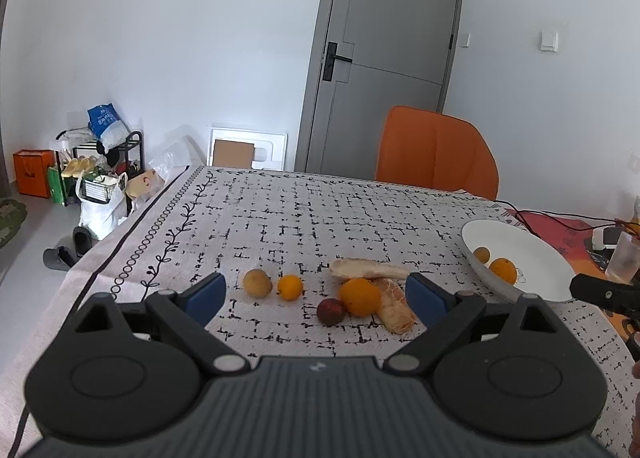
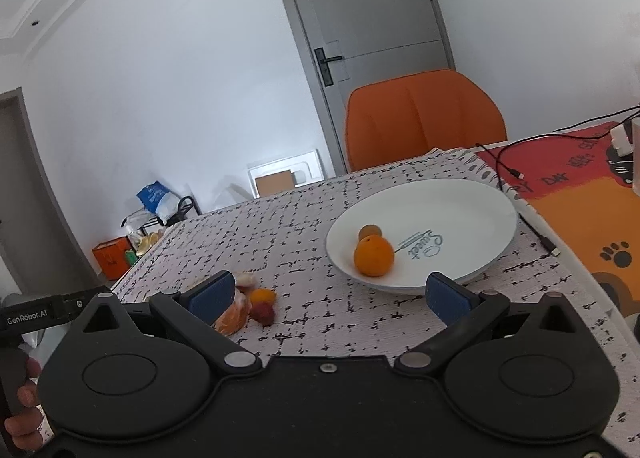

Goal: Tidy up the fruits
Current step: 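Move both open grippers back to the fruit cluster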

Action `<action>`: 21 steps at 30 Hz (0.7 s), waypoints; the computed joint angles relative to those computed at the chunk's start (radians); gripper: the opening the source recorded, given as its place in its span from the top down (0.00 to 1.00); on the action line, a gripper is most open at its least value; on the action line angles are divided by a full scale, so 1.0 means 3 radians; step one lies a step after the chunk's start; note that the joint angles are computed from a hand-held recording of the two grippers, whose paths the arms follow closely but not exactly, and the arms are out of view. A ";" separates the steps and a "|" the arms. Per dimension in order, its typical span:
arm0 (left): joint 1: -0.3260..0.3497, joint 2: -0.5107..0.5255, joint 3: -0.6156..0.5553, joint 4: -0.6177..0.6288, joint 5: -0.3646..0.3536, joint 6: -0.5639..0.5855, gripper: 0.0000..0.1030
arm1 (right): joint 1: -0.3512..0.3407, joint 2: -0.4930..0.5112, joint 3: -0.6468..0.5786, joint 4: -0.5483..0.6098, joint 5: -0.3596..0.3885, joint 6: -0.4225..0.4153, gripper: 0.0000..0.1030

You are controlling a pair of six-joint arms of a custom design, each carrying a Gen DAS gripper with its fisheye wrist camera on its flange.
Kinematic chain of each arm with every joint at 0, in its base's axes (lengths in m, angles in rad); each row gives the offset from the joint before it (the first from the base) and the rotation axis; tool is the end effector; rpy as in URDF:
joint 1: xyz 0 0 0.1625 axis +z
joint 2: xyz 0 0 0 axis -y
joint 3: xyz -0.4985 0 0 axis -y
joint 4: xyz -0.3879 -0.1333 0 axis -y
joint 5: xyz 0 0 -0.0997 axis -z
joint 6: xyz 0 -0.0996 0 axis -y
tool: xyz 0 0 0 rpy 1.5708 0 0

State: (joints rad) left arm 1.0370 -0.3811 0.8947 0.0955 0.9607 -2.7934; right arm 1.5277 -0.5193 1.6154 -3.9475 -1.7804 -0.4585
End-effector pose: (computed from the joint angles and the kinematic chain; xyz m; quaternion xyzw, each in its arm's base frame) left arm -0.2485 -0.7946 0.0289 0.2353 0.8241 -0.4640 0.2243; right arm 0.0809 -0.7361 0.1325 0.1033 -0.7933 0.5548 0.2287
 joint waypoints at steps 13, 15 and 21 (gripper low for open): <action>0.0077 0.0021 -0.0010 -0.0026 0.0051 -0.0022 0.10 | 0.0042 0.0086 -0.0140 0.0294 0.0038 -0.0160 0.01; 0.0087 0.0043 -0.0046 0.0001 0.0076 -0.0013 0.12 | 0.0045 0.0095 -0.0162 0.0342 0.0046 -0.0150 0.03; 0.0122 0.0162 -0.0272 0.0204 0.0138 -0.0045 0.24 | 0.0035 0.0118 -0.0243 0.0551 0.0133 -0.0167 0.21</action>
